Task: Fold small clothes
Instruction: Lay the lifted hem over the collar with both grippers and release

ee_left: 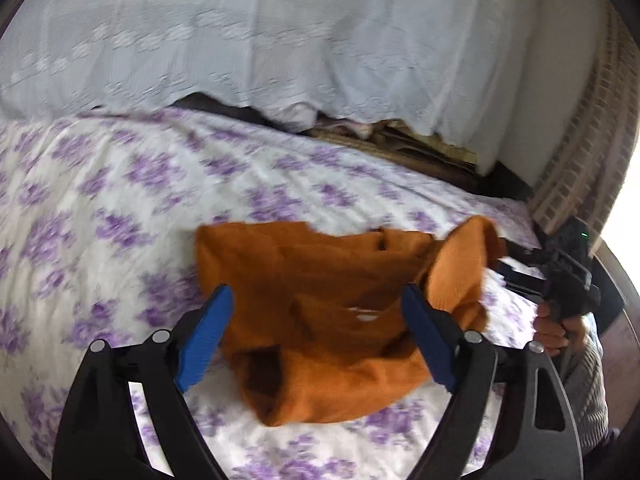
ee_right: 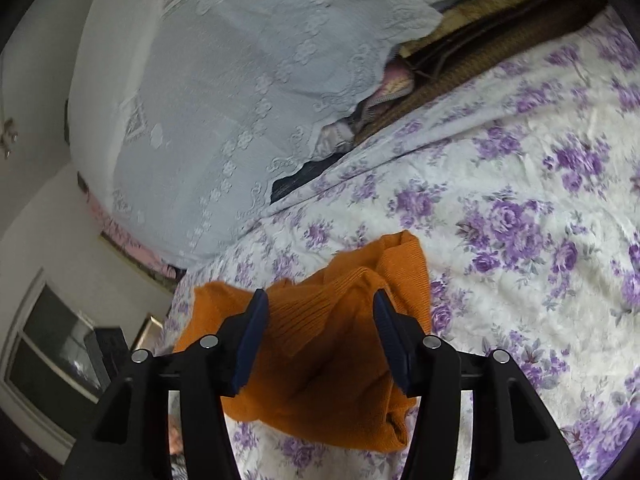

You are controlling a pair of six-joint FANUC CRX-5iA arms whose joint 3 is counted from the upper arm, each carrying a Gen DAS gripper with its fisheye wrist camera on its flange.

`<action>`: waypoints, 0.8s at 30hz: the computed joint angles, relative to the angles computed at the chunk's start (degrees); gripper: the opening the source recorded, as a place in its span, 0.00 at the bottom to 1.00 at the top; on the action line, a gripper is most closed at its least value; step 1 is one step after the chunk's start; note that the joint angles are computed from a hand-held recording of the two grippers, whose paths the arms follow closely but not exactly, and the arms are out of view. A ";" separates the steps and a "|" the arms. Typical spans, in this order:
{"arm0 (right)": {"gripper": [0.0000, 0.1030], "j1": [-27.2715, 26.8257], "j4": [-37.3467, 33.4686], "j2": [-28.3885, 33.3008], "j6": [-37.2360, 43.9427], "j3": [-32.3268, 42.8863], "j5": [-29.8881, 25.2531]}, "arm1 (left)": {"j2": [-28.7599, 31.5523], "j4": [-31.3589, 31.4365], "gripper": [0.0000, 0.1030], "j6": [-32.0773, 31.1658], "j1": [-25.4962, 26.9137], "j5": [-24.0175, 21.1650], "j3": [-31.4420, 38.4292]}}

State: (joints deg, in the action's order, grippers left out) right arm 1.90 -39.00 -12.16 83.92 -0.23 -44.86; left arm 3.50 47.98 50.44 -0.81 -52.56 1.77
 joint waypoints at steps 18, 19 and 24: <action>0.70 7.23 2.48 -2.73 12.96 3.46 -13.04 | -3.46 -7.50 0.85 -2.29 0.02 -0.91 -1.36; 0.72 7.98 2.57 -2.45 13.25 3.77 -13.49 | -2.63 -9.71 0.85 -2.58 -1.34 0.41 0.07; 0.91 10.42 2.08 3.63 10.79 8.23 -13.65 | 8.50 -12.45 0.23 0.50 -4.15 -7.75 14.41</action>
State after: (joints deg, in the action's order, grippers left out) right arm 12.33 -36.92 -8.53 94.72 8.00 -58.51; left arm 12.00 35.52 50.95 -4.96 -60.31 16.18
